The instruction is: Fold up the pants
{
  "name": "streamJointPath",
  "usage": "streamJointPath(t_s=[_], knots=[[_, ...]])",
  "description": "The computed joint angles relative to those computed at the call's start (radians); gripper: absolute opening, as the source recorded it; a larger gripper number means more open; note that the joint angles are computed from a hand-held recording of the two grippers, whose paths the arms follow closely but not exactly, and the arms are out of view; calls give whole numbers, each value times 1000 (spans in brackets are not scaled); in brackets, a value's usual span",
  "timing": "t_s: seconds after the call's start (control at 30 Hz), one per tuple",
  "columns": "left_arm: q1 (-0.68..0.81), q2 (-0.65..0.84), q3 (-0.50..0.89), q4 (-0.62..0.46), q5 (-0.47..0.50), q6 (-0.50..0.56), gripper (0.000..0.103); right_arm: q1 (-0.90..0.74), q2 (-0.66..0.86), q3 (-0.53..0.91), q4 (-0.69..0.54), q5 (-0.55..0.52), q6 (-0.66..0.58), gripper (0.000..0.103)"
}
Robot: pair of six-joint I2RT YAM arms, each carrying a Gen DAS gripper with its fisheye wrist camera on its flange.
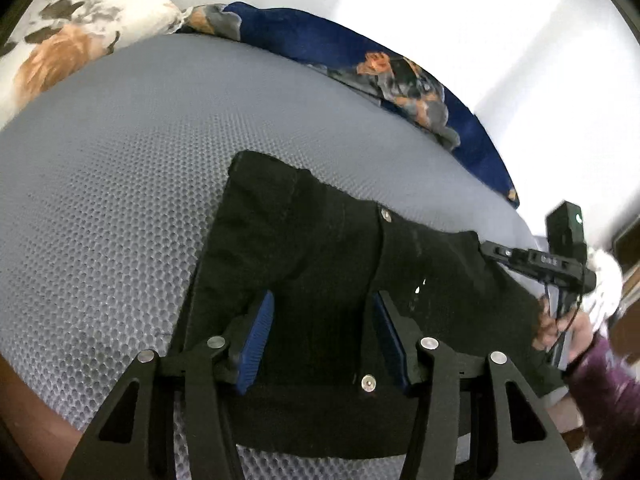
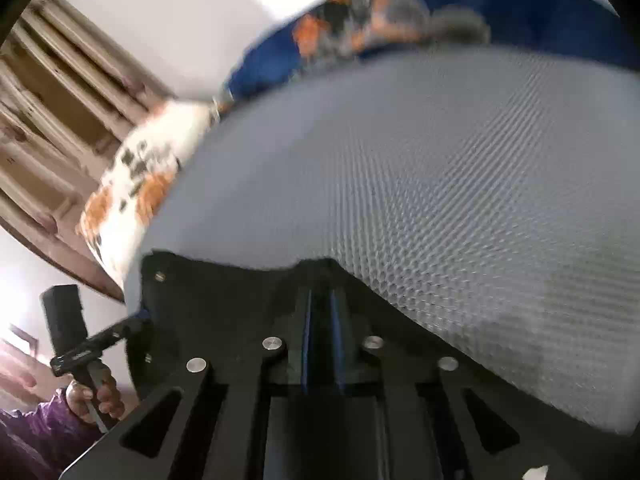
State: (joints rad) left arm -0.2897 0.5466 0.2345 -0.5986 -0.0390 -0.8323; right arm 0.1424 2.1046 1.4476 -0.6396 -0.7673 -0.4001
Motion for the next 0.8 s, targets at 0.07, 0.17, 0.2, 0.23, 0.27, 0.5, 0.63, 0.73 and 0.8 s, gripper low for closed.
streamJointPath(t_s=[0.07, 0.17, 0.2, 0.23, 0.27, 0.5, 0.63, 0.73, 0.8], knots=[[6, 15, 33, -18, 8, -6, 52, -60, -92, -74, -5, -56, -15, 16], [-46, 23, 82, -22, -57, 3, 53, -234, -246, -213, -38, -169, -50, 37], [-63, 51, 96, -10, -87, 22, 54, -314, -277, -235, -84, -202, -84, 43], [-56, 79, 98, 13, -93, 47, 56, -432, -297, -248, -171, -237, -153, 44], [-8, 116, 86, 60, -52, 94, 56, -522, -300, -246, -249, -253, -215, 45], [272, 305, 40, 252, 246, 330, 56, -1017, -233, -178, -599, -145, -585, 47], [272, 255, 88, 159, 254, 332, 56, -1156, -155, -110, -722, -158, -690, 47], [293, 131, 118, 60, 241, 302, 56, -1193, -120, -89, -723, -195, -665, 48], [291, 72, 143, -9, 211, 267, 57, -1225, -79, -64, -728, -206, -649, 48]])
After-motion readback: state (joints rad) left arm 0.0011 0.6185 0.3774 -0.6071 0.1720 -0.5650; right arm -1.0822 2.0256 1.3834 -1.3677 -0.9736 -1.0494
